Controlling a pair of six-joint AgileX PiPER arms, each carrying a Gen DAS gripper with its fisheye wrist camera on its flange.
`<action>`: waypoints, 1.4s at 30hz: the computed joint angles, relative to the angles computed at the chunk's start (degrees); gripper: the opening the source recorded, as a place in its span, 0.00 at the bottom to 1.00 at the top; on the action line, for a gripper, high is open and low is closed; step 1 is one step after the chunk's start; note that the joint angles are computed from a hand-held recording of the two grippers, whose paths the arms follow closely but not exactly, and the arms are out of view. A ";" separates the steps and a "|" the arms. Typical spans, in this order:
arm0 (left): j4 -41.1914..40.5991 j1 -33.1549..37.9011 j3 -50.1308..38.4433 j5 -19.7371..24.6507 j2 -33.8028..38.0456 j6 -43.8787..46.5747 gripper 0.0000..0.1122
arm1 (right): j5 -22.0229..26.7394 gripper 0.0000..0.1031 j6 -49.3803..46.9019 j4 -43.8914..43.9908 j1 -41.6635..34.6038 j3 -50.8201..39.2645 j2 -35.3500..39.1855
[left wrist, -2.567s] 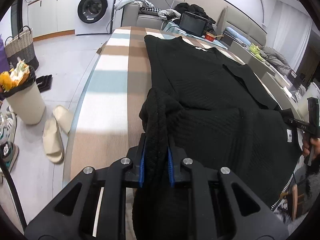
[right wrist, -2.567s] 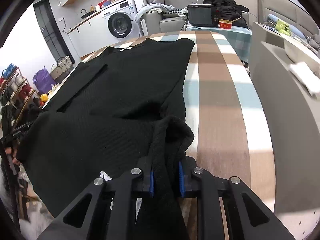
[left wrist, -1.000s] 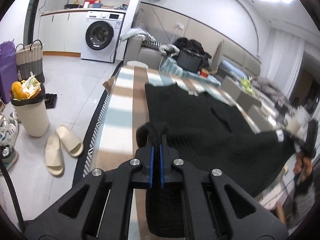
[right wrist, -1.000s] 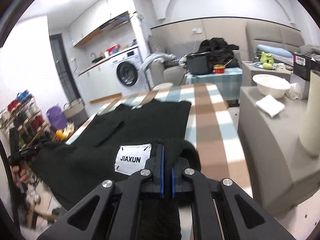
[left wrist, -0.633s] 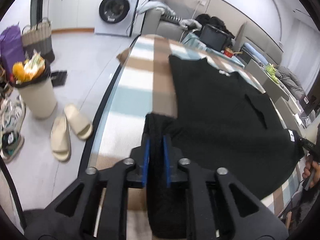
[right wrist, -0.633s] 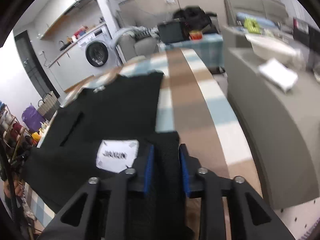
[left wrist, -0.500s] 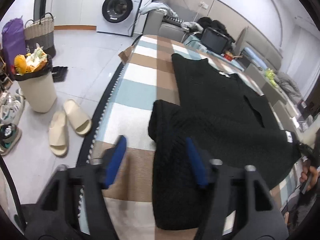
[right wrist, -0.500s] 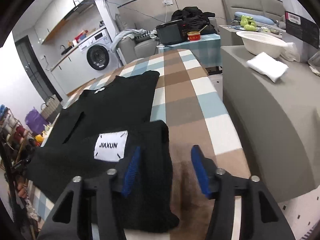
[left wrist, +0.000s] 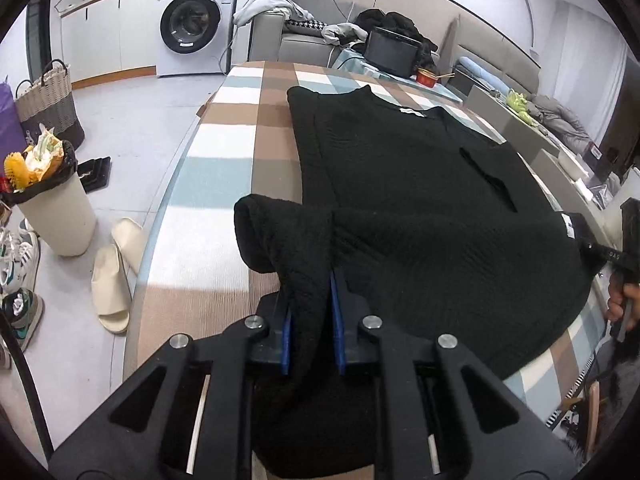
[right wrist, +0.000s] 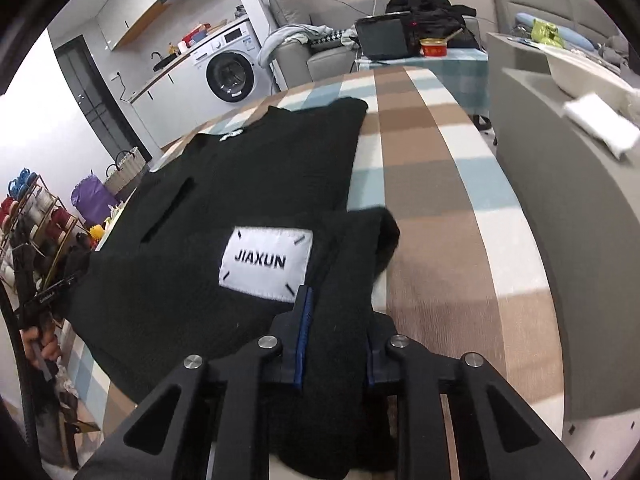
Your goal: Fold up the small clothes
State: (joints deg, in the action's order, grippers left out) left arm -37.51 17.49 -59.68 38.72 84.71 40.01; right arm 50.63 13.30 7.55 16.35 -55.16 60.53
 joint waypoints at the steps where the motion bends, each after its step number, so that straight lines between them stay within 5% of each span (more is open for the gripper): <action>1: -0.48 0.73 1.20 0.61 -1.30 1.04 0.11 | 0.34 0.19 0.36 -0.43 0.45 0.46 -0.81; 8: -0.46 7.63 9.45 5.47 -11.92 5.26 0.12 | 4.45 0.20 7.92 -5.01 7.69 3.78 -8.30; 10: -0.28 9.85 10.21 6.70 -13.62 4.43 0.22 | 5.42 0.29 11.17 -8.52 10.77 3.76 -9.24; 12: -0.14 12.65 10.83 8.18 -15.77 4.12 0.42 | 5.77 0.39 16.15 -13.35 13.39 4.06 -11.46; 19: -9.31 28.26 11.40 23.75 -21.66 14.84 0.44 | 11.03 0.39 0.47 3.34 -2.38 3.29 -18.75; 23: -8.88 29.04 11.67 27.59 -23.59 15.89 0.44 | 10.98 0.39 13.21 -5.60 12.05 2.23 -19.30; 30: -8.11 25.33 12.46 29.08 -28.54 15.86 0.44 | 10.73 0.42 26.64 -16.86 28.84 1.51 -18.05; 34: -4.61 21.71 12.81 25.21 -28.20 11.44 0.44 | 12.51 0.42 26.37 -16.05 26.06 2.88 -18.45; 39: -4.64 25.12 12.91 25.88 -27.39 11.79 0.44 | 10.55 0.43 13.49 -3.44 12.66 5.80 -21.36; 42: -4.08 25.48 13.03 23.93 -26.76 11.38 0.44 | 10.46 0.45 12.80 -2.87 12.18 5.55 -20.62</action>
State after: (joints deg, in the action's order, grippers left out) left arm -41.59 42.97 -46.64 62.65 57.95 51.39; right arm 61.09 26.11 4.68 28.53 -49.61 39.91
